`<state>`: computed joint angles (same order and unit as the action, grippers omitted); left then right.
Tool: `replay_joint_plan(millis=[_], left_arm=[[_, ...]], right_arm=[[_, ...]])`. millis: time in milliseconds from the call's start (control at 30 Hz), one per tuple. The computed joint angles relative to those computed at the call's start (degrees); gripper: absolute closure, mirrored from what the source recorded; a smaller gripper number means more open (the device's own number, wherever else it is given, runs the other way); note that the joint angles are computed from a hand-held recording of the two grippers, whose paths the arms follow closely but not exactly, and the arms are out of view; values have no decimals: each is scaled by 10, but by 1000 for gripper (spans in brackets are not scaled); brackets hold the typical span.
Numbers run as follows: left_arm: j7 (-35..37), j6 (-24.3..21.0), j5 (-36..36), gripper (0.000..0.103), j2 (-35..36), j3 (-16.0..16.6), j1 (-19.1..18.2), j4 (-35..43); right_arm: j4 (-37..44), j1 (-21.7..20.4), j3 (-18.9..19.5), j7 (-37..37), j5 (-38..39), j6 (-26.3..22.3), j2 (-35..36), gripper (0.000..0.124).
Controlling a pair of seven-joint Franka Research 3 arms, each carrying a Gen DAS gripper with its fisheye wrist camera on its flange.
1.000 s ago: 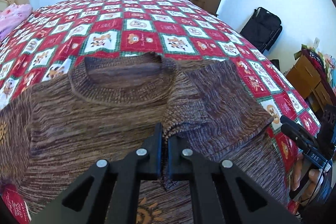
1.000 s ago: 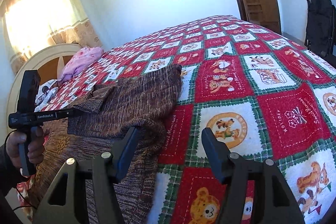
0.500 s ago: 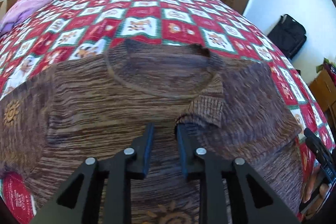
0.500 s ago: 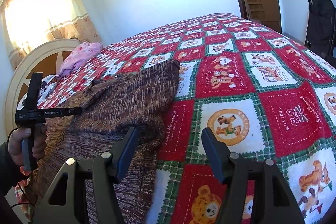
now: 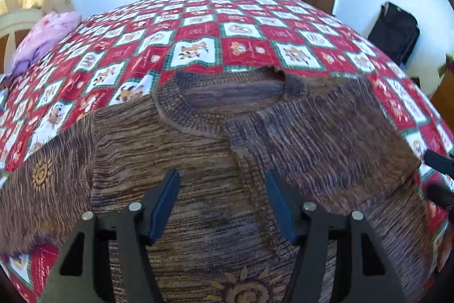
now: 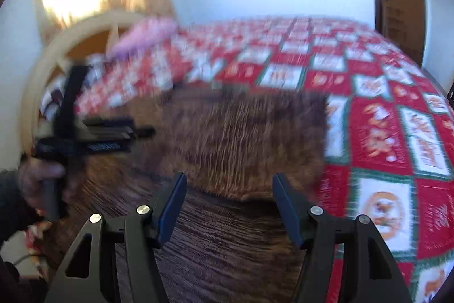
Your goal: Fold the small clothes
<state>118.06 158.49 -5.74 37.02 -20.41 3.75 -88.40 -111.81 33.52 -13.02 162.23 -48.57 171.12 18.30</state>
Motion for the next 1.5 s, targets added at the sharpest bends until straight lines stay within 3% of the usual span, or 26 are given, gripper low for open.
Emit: replay_joint_plan(millis=[67, 167, 233, 300, 433, 567, 633, 700, 800, 900, 967, 1100, 1167, 1233, 1267, 1333, 1400, 1433, 1500], left_arm=[[7, -25, -2, 38, -1, -2, 9, -1], [41, -23, -28, 38, -20, -17, 39, -39], [77, -10, -47, 37, -34, -31, 61, -68], [115, 5, -74, 36, -48, -51, 86, -99], [200, 19, -160, 34, -73, -103, 150, -152], [321, 41, -274, 31, -103, -165, 224, -218], [356, 27, -318, 30, -126, -176, 248, -242], [363, -39, -353, 29, -143, -170, 268, -245], [373, -86, -375, 29, -159, -147, 273, -248], [354, -125, -381, 29, -163, -112, 266, -238], [344, -143, -389, 29, -166, -90, 263, -230], [342, -106, -410, 29, -173, -50, 244, -228], [336, -50, -413, 28, -170, -25, 223, -223], [326, -3, -409, 23, -159, 1, 200, -207], [312, 22, -403, 20, -151, 18, 186, -195], [296, 54, -398, 19, -133, 30, 181, -172], [262, 87, -372, 19, -107, 43, 175, -142], [233, 97, -347, 19, -93, 58, 166, -125], [187, 110, -308, 19, -61, 80, 154, -85]], right_arm=[[21, -40, 57, -108, 123, -46, 30, 60], [17, -1, 25, -71, 90, -58, 28, 59], [22, -13, 49, -114, 127, -79, 23, 59], [28, -47, 90, -187, 194, -59, 26, 59], [91, -11, 60, -201, 201, -72, 55, 59], [149, -45, 98, -258, 300, -43, 98, 59], [191, -56, 114, -289, 337, -43, 129, 59], [229, -55, 116, -308, 360, -45, 158, 59], [302, -53, 120, -333, 395, -63, 211, 59], [371, -70, 166, -393, 464, -97, 262, 59], [394, -28, 124, -357, 419, -108, 277, 55], [415, 4, 113, -431, 434, -131, 285, 54], [390, 22, 91, -429, 428, -101, 268, 54], [361, 51, 42, -389, 415, -77, 250, 54], [351, 79, -4, -345, 398, -78, 245, 54], [353, 98, -41, -277, 370, -113, 246, 54], [361, 60, 2, -278, 407, -142, 251, 54], [358, 47, 22, -291, 424, -134, 254, 54], [354, 62, 12, -281, 380, -125, 256, 53]])
